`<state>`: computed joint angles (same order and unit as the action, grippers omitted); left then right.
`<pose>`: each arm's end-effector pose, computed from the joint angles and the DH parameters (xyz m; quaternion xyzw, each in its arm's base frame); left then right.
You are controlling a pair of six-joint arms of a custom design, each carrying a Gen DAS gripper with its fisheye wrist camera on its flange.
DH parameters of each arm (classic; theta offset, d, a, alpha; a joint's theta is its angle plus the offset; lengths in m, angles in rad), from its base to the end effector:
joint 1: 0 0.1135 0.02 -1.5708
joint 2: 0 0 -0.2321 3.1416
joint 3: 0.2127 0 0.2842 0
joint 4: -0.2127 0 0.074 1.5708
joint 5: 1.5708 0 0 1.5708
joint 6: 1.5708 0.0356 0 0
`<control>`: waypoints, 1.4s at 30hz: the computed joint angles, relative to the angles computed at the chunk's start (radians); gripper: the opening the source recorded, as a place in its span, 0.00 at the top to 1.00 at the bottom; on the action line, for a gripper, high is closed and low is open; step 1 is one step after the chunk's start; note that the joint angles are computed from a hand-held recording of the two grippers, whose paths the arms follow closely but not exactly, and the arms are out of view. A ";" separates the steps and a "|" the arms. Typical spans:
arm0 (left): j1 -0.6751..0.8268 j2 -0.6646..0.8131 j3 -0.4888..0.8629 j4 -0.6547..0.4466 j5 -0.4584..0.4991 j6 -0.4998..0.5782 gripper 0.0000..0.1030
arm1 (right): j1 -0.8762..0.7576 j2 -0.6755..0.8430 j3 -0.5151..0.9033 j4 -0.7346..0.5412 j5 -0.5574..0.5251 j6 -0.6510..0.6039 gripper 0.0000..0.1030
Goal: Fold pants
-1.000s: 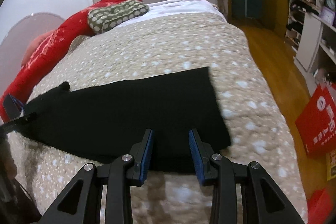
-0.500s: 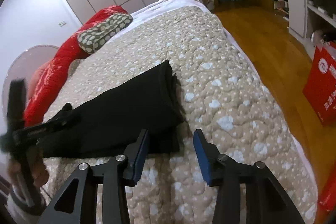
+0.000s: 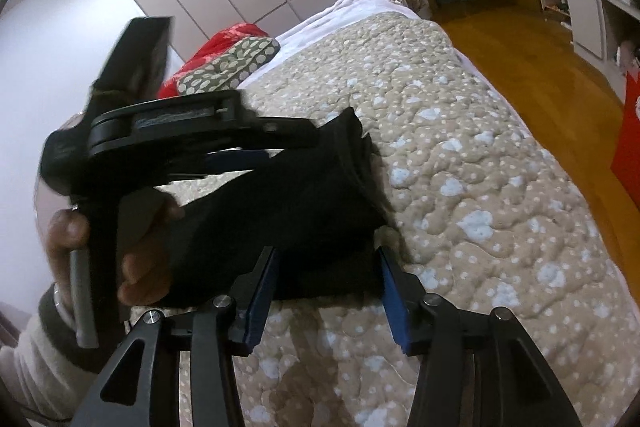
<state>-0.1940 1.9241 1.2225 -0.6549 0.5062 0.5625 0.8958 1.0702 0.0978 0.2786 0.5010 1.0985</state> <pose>0.3632 -0.0890 0.0951 0.3804 0.8847 -0.2258 0.1474 0.1356 0.1420 0.0541 0.1935 0.8620 0.2237 0.4117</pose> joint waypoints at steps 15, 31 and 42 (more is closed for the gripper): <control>-0.088 -0.021 -0.075 0.070 -0.018 0.119 0.43 | -0.112 0.167 0.069 0.142 -0.083 -0.016 0.86; 0.517 -0.031 0.198 -0.285 0.213 0.223 0.40 | 0.009 0.451 0.578 0.090 -0.136 -0.383 0.87; 0.735 0.069 0.210 -0.259 0.159 0.268 0.40 | -0.009 0.501 0.602 0.142 -0.320 -0.429 0.59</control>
<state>0.5405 1.9936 1.4321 -0.9137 0.6651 0.8305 0.8871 1.5717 0.6999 0.4207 0.1806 0.6700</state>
